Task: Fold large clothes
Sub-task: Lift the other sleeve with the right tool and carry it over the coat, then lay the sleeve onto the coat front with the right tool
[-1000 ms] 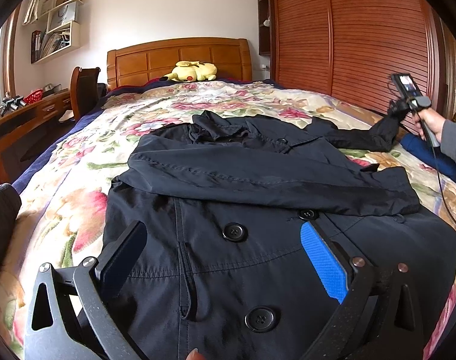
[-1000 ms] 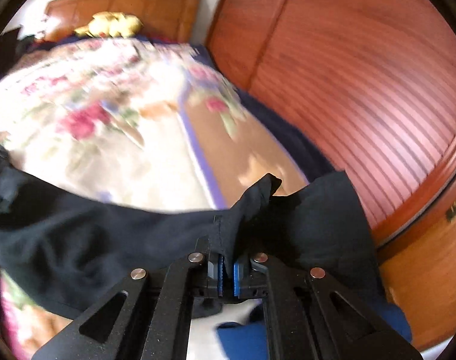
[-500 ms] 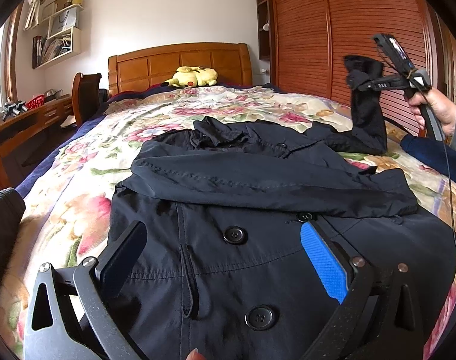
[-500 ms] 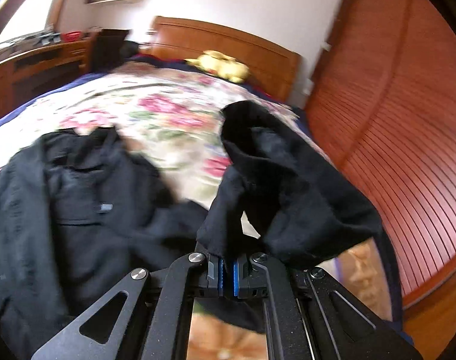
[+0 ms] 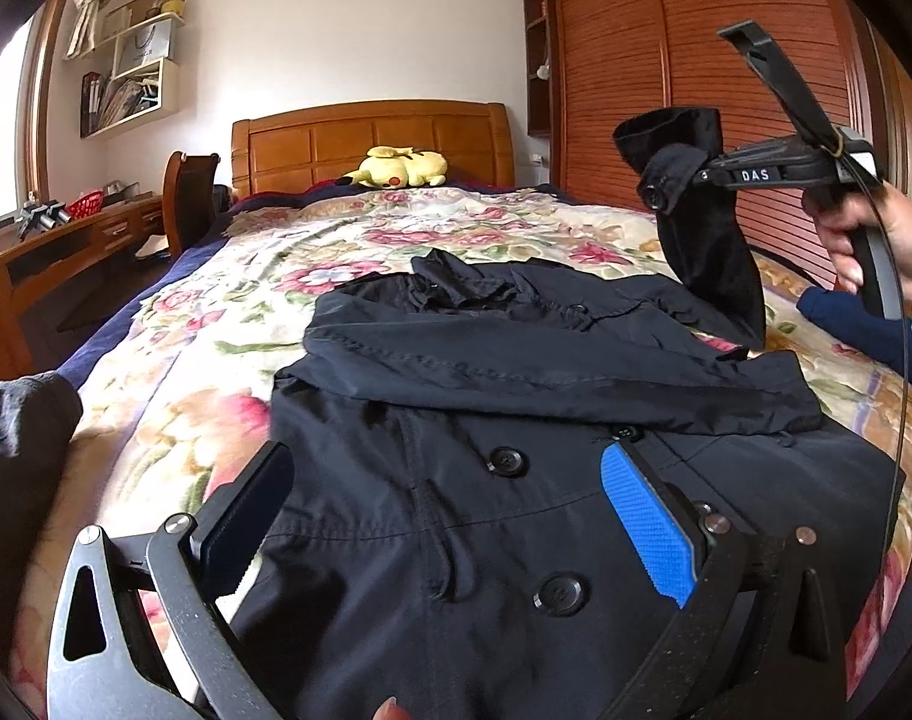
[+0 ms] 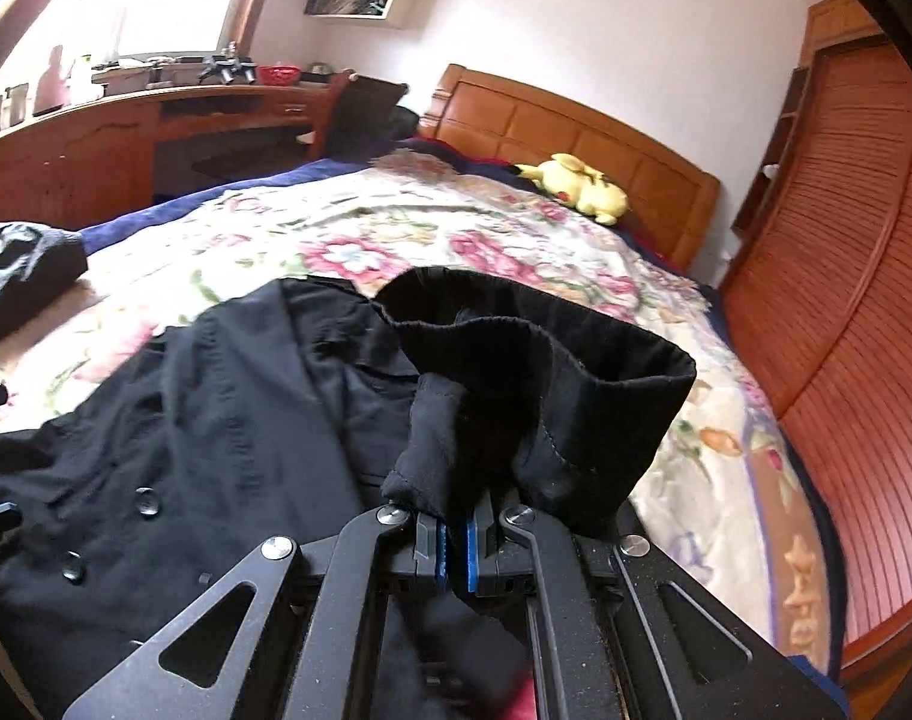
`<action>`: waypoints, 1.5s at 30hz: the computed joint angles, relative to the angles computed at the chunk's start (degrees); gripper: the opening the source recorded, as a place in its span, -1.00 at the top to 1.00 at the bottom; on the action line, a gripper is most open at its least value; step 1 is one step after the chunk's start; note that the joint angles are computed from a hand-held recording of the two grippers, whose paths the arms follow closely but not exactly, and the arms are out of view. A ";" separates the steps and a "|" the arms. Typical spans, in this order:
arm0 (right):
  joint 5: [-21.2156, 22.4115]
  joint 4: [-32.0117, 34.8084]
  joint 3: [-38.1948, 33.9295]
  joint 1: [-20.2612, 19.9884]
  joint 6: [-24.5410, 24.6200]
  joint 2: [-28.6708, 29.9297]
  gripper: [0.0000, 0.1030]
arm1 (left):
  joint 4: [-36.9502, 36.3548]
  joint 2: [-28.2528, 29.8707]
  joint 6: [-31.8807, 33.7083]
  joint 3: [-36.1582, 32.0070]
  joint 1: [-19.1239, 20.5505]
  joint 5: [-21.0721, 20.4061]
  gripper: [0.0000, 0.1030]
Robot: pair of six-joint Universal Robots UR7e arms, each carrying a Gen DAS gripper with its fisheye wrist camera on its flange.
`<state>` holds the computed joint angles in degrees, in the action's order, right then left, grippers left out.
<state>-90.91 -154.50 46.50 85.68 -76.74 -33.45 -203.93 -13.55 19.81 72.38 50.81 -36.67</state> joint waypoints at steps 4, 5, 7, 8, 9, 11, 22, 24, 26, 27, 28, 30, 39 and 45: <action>0.33 1.61 3.48 0.82 -0.87 -1.37 0.93 | -1.63 -1.38 0.08 2.30 0.03 0.77 -0.99; 0.60 2.27 4.17 0.94 -1.11 -1.66 0.93 | -2.13 -1.69 0.08 2.78 0.06 0.95 -0.99; 0.79 3.51 6.38 1.23 -1.61 -2.52 0.93 | -2.86 -2.19 -0.03 3.52 0.13 1.19 -0.99; 1.05 4.26 7.59 1.26 -1.63 -3.14 0.93 | -3.34 -2.48 -0.06 3.93 0.17 1.39 -0.99; 1.37 5.41 8.61 1.23 -1.53 -3.82 0.93 | -3.71 -2.69 -0.07 4.20 0.23 1.54 -0.99; 2.25 7.27 10.96 1.17 -1.21 -5.27 0.93 | -4.50 -2.86 0.01 4.35 0.28 2.47 -0.99; -0.75 15.30 12.15 -0.95 -1.39 -5.27 0.93 | -6.51 -3.88 0.22 5.49 0.81 3.19 -0.99; -1.20 15.27 12.15 -1.08 -0.85 -4.62 0.93 | -6.88 -3.73 0.61 5.32 0.79 3.39 -0.99; -1.22 15.08 12.63 -1.32 -0.33 -4.53 0.93 | -6.85 -3.73 0.61 5.28 0.87 3.36 -0.99; -1.44 14.54 13.47 -1.28 -0.24 -5.01 0.92 | -6.83 -3.72 0.61 5.27 0.89 3.40 -0.99; -1.72 13.97 13.84 -1.36 -0.14 -5.01 0.92 | -6.87 -3.75 0.64 5.33 0.88 3.44 -0.99; -2.93 13.80 13.93 -1.25 0.44 -4.78 0.90 | -6.81 -3.70 0.64 5.27 0.91 3.46 -0.99; -3.08 10.67 19.37 -1.93 0.18 -8.18 0.82 | -6.77 -3.62 0.60 5.14 0.89 3.48 -0.99; -4.37 4.75 23.73 -2.25 -1.65 -9.63 0.78 | -6.69 -3.52 0.67 4.94 0.91 3.47 -0.99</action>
<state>-95.28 -149.75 70.23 83.43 -78.39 -43.08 -210.62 -17.07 20.47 77.32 51.72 -33.20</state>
